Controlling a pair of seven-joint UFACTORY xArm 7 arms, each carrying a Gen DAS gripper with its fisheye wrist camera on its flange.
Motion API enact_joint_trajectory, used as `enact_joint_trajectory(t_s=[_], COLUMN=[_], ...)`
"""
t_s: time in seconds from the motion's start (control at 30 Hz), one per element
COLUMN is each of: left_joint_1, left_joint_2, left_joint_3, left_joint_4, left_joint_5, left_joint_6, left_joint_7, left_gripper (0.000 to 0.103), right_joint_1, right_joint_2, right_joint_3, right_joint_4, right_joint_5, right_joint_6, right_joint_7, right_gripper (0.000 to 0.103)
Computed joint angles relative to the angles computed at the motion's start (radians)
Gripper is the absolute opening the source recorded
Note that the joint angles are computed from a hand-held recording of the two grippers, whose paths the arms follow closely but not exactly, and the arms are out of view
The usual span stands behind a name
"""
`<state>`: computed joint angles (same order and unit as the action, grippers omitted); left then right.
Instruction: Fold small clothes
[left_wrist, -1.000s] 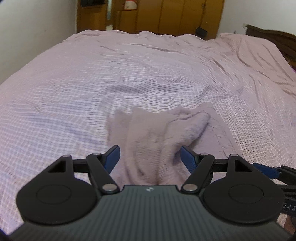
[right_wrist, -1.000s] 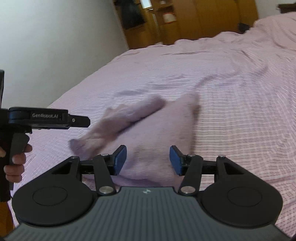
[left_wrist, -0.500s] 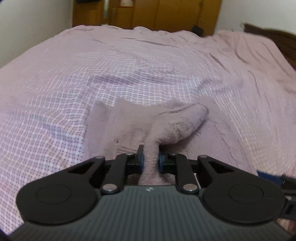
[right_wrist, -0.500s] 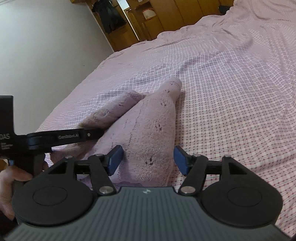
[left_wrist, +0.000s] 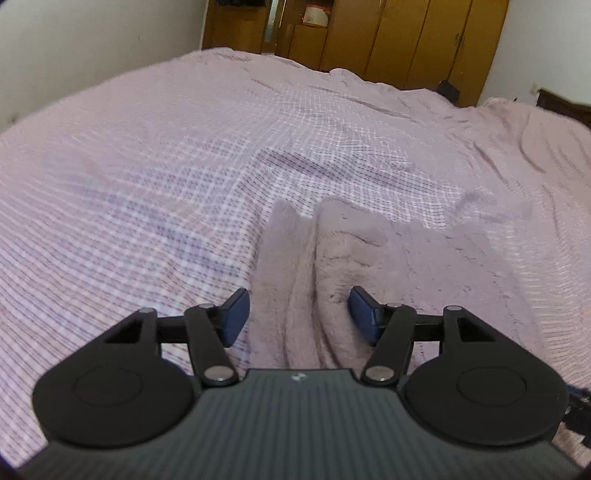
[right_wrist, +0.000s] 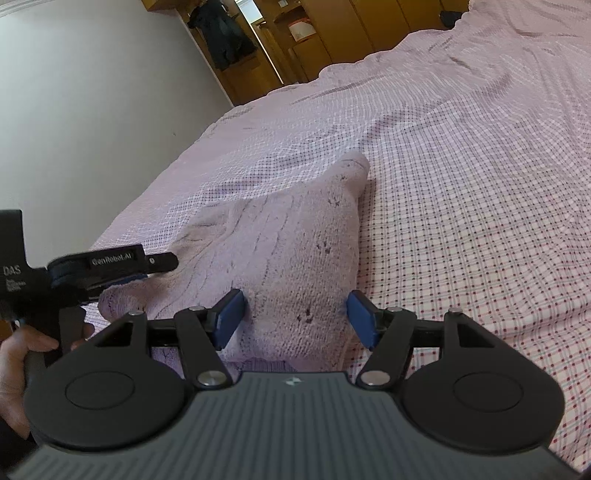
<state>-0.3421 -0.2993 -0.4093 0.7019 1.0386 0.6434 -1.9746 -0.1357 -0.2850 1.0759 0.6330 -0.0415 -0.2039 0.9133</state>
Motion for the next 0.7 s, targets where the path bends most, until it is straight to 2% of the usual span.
enact_joint_trajectory(t_s=[0.13,0.17,0.3,0.37,0.43,0.57,0.7], left_joint_1=[0.041,0.048,0.042,0.029,0.017,-0.015,-0.023], left_joint_2=[0.004,0.016,0.067,0.082,0.080,0.053,-0.046], left_joint_3=[0.023,0.020,0.015,0.026,0.035,0.037,0.032], left_joint_4=[-0.025,-0.019,0.014,0.023,0.024,0.026,-0.014], left_joint_5=[0.092,0.106,0.165,0.196,0.235,0.256,0.224], left_joint_6=[-0.164,-0.176,-0.155,-0.154,-0.156,-0.111,-0.073], left_joint_7=[-0.106,-0.116,-0.152,-0.173,-0.204,-0.188,-0.206], left_gripper=[0.062,0.062,0.061,0.042,0.027,0.024,0.024], right_joint_1=[0.006,0.006,0.015,0.016,0.012,-0.005,0.009], right_joint_2=[-0.002,-0.001,0.003,0.003,0.002,-0.006,0.006], right_joint_3=[-0.001,-0.001,-0.007,-0.006,-0.001,0.019,-0.002], right_joint_4=[-0.006,-0.008,-0.010,-0.011,-0.012,-0.010,0.007], right_joint_5=[0.006,0.007,0.007,0.008,0.011,0.017,-0.003], right_joint_6=[-0.004,-0.005,-0.006,-0.004,-0.008,-0.005,0.006], right_joint_7=[0.008,0.008,0.004,0.001,0.002,0.011,0.006], right_gripper=[0.070,0.070,0.070,0.070,0.070,0.070,0.070])
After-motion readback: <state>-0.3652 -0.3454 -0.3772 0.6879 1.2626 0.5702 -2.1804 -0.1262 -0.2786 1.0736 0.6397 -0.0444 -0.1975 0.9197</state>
